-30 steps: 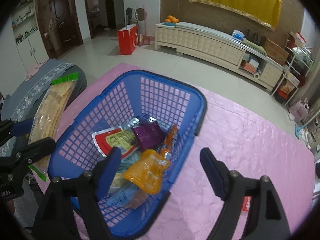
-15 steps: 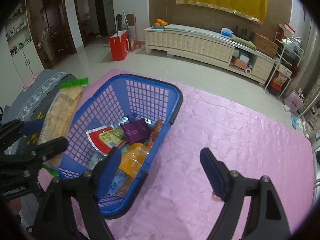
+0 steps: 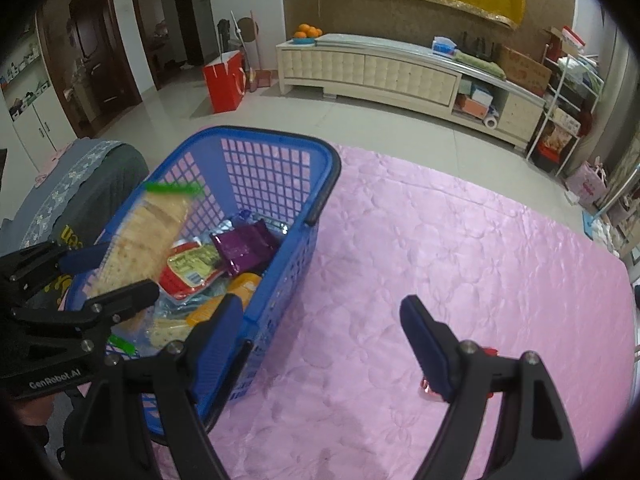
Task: Organize snacks
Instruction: 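Lower the cracker pack into the basket and open the left gripper, then move the right gripper toward the red spicy snack pack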
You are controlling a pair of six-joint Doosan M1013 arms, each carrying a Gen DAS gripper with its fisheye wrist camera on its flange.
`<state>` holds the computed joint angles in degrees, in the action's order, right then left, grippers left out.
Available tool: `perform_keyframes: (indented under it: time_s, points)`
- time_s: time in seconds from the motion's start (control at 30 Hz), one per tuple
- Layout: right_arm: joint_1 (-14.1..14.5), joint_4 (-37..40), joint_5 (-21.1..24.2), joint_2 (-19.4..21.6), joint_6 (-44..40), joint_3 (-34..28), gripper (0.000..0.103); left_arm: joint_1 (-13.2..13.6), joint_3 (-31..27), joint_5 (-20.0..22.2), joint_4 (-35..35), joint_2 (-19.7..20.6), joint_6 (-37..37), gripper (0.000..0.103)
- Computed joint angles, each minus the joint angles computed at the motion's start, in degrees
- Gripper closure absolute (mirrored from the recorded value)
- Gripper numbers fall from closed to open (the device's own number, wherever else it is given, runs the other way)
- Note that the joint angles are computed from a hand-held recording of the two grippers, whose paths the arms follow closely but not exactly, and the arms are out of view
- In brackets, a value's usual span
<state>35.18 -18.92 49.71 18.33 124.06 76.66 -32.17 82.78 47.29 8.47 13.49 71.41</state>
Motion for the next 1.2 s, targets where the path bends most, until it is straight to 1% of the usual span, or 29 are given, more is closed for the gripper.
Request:
perform_keyframes:
  time_s: [0.1, 0.2, 0.27, 0.53, 0.6, 0.67, 0.83, 1.1, 1.2]
  points:
    - [-0.20, 0.34, -0.17, 0.04, -0.39, 0.12, 0.019, -0.14, -0.08, -1.02, 1.56, 0.22, -0.88, 0.045]
    - [-0.39, 0.58, -0.15, 0.03, -0.42, 0.12, 0.019, 0.09, -0.67, -0.84, 2.00, 0.63, -2.25, 0.043]
    - [-0.52, 0.71, -0.40, -0.22, -0.10, 0.35, 0.019, 0.42, -0.94, -0.10, 1.07, 0.67, -2.07, 0.035]
    - [0.30, -1.11, -0.43, -2.14, 1.86, 1.62, 0.019, -0.48, 0.42, -0.60, 2.49, -1.38, -3.76, 0.033]
    - [0.54, -1.76, -0.48, -2.76, 2.48, 1.98, 0.019, -0.94, 0.62, -0.59, 2.93, -2.08, -4.10, 0.032]
    - [0.82, -2.78, -0.49, -3.71, 3.20, 2.59, 0.019, -1.63, 0.93, -0.97, 3.88, -2.95, -4.88, 0.024]
    - [1.47, -5.89, -0.37, -6.33, 5.93, 4.46, 0.019, -3.05, 1.12, -1.85, 4.88, -4.40, -5.67, 0.024]
    - [1.99, -10.55, 0.92, -10.50, 10.31, 7.94, 0.019, -6.21, 0.98, -2.40, 5.97, -5.59, -6.44, 0.024]
    - [1.91, -11.48, 1.30, -11.83, 11.59, 9.38, 0.019, -7.64, 0.97, -2.87, 7.26, -5.71, -8.07, 0.024]
